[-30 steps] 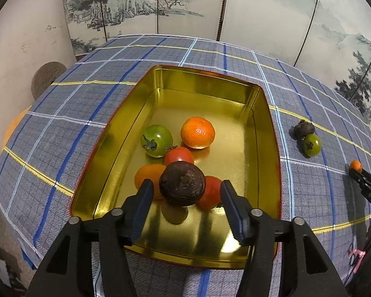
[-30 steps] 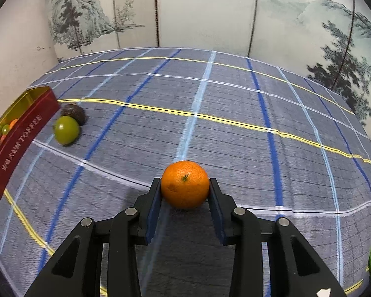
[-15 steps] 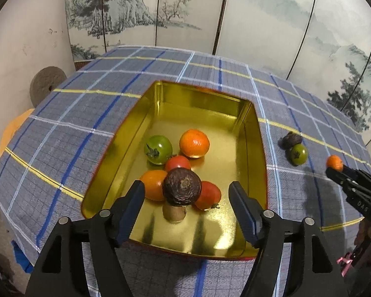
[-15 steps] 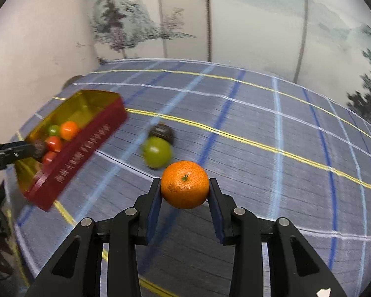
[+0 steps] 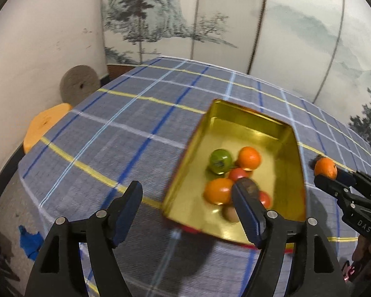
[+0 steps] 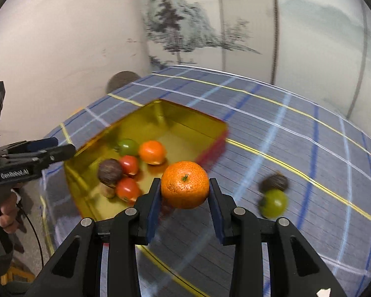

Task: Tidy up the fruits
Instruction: 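Lower the orange mandarin into the tin and open the right gripper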

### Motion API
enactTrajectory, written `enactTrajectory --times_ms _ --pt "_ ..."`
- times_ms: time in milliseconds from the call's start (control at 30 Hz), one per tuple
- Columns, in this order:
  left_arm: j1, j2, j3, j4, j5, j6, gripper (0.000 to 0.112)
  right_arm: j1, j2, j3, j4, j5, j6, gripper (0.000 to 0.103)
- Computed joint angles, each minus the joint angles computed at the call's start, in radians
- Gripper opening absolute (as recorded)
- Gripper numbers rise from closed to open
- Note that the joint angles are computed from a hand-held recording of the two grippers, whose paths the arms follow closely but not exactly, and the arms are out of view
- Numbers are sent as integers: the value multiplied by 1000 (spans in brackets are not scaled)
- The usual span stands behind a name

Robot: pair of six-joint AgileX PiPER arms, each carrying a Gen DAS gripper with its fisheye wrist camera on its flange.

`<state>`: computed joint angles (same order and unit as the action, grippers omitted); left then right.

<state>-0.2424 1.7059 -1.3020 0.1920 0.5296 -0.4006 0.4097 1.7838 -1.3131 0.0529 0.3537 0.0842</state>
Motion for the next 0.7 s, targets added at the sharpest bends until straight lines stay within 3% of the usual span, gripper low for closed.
enactTrajectory --times_ms 433,700 --pt "82 -19 47 -9 12 2 75 95 275 -365 -105 201 66 34" --pt "108 -8 47 -27 13 32 75 111 337 -446 -140 253 71 34"
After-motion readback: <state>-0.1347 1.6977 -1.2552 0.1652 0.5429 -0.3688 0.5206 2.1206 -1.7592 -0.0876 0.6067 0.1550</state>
